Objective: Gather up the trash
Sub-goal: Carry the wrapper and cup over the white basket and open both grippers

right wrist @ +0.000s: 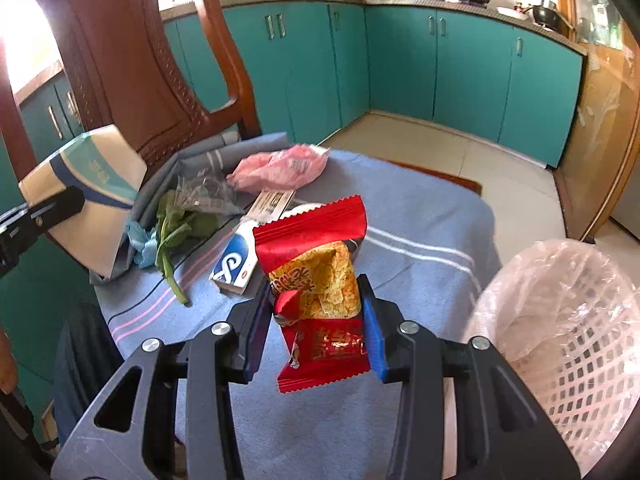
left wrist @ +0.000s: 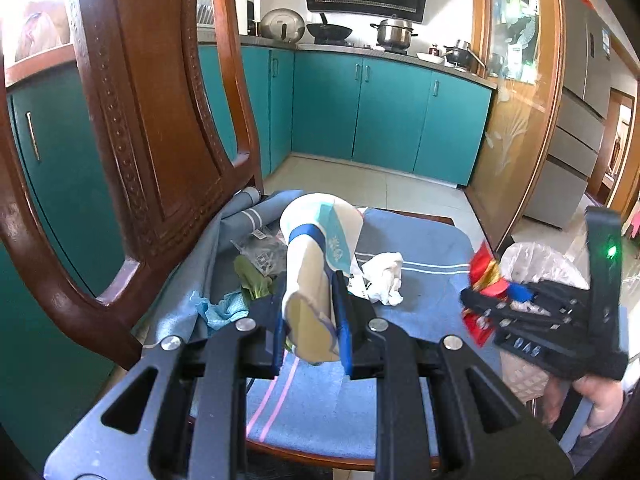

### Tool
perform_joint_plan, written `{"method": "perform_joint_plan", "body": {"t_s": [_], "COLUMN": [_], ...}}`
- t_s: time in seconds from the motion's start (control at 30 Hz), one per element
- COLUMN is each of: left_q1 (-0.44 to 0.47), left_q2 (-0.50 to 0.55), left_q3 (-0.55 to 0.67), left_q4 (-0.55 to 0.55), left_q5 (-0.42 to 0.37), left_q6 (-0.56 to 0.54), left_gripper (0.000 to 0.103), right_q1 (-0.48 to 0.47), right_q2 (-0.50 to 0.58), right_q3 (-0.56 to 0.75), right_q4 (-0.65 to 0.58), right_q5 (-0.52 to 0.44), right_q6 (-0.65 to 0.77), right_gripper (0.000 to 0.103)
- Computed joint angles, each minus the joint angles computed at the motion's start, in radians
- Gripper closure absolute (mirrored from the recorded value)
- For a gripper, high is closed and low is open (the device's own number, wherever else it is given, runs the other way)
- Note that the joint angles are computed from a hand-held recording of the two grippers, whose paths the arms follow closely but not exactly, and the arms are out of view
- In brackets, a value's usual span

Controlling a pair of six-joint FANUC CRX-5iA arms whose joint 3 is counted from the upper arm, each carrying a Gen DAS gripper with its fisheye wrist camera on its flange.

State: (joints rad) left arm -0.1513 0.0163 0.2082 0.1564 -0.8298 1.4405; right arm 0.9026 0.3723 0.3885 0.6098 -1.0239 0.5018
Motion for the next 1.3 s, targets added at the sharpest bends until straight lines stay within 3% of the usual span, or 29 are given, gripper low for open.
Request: {"method": "perform_joint_plan", "body": {"t_s": [0.33, 0.67, 0.87, 1.13, 1.2, 1.27, 1.3], "left_q1": [-0.021, -0.100, -0.150, -0.232, -0.245, -0.264, -0.270], "left_q2": [0.007, 0.051, 0.091, 0.177, 0.193, 0.219, 0.230], "left_q3": [-0.026, -0.023, 0.012, 0.092, 0.103, 0.123, 0.131], "left_q4": [0.068, 0.123, 0.126, 0.184, 0.207, 0.231, 0.246], "left_q5": [0.004, 0.003, -0.004, -0.021, -0.025, -0.035, -0.042], "left_q6": [-0.079, -0.131, -0.136, -0.185, -0.208, -0.225, -0.234], "left_gripper": [0.081, 0.081, 0.081, 0.081, 0.081, 0.081, 0.081], "right_q1": [-0.013, -0.003, 0.007, -0.014, -0.018, -0.020, -0.018], "right_q2": [-0.169, -0.342, -0.344, -0.305, -0.311, -0.316, -0.323], "right_q3": [-0.241, -0.468, -0.474, -0.416, -0.422, -0.426, -0.435], "right_q4": [0.183, 0.284, 0.256, 0.104, 0.089, 0.080, 0.086], "right_q5": [0.013, -0.087, -0.148, -0.216, -0.219, -0.233, -0.240], "right_q6": [-0.299, -0.584, -0.572, -0.492, -0.503, -0.526, -0.554], "right_gripper": [0.061, 0.061, 0.061, 0.061, 0.058, 0.047, 0.037]}}
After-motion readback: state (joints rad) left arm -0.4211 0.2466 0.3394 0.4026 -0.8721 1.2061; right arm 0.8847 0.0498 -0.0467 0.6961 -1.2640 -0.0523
